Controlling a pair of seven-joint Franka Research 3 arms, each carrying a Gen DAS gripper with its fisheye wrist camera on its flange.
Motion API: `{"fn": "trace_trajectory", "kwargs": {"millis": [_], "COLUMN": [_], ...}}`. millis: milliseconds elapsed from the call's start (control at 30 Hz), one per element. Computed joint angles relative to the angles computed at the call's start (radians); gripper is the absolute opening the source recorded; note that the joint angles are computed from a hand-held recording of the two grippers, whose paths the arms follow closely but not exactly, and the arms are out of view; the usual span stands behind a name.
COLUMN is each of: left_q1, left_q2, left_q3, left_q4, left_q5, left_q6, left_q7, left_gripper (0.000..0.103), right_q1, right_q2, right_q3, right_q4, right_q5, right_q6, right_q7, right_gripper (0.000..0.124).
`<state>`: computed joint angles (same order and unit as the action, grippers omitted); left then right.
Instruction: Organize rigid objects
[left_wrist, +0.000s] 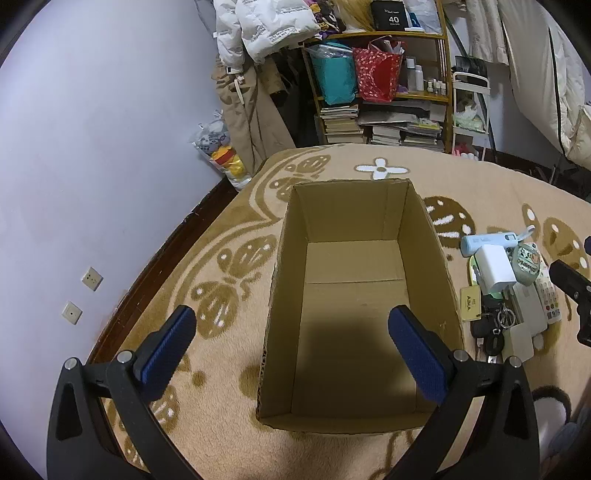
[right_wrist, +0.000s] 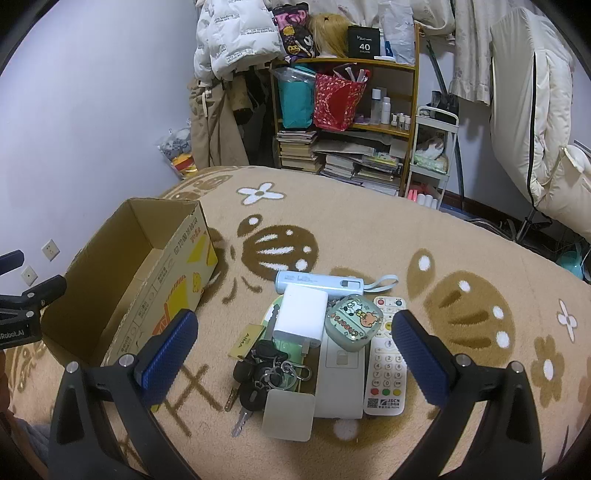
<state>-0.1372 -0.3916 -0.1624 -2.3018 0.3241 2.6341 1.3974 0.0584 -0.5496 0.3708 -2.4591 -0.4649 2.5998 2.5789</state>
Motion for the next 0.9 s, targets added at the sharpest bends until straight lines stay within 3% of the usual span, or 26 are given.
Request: {"fn": "trace_trajectory", "kwargs": {"millis": [533,900], "left_q1": [0.009,0.016], "left_q2": [0.013,0.059], "left_q3": [-0.008,-0.01], "left_q4": [0.016,0.065], "left_q5": [0.018,0.024], "left_q6": [-0.018,-0.073], "left_q7": [-0.007,-0.021], "left_gripper": [0.103,0.103], "right_q1": [0.009,0.02], "right_q2": [-0.003,0.019], "right_q3": [-0.008,-0.022], "right_q4": [-0.006,0.009], "right_q5": [0.004,0.028], "right_q6": [-0.008,-0.029], "right_q7": [-0.012,-0.035], "right_gripper": [0.103,0.103]}}
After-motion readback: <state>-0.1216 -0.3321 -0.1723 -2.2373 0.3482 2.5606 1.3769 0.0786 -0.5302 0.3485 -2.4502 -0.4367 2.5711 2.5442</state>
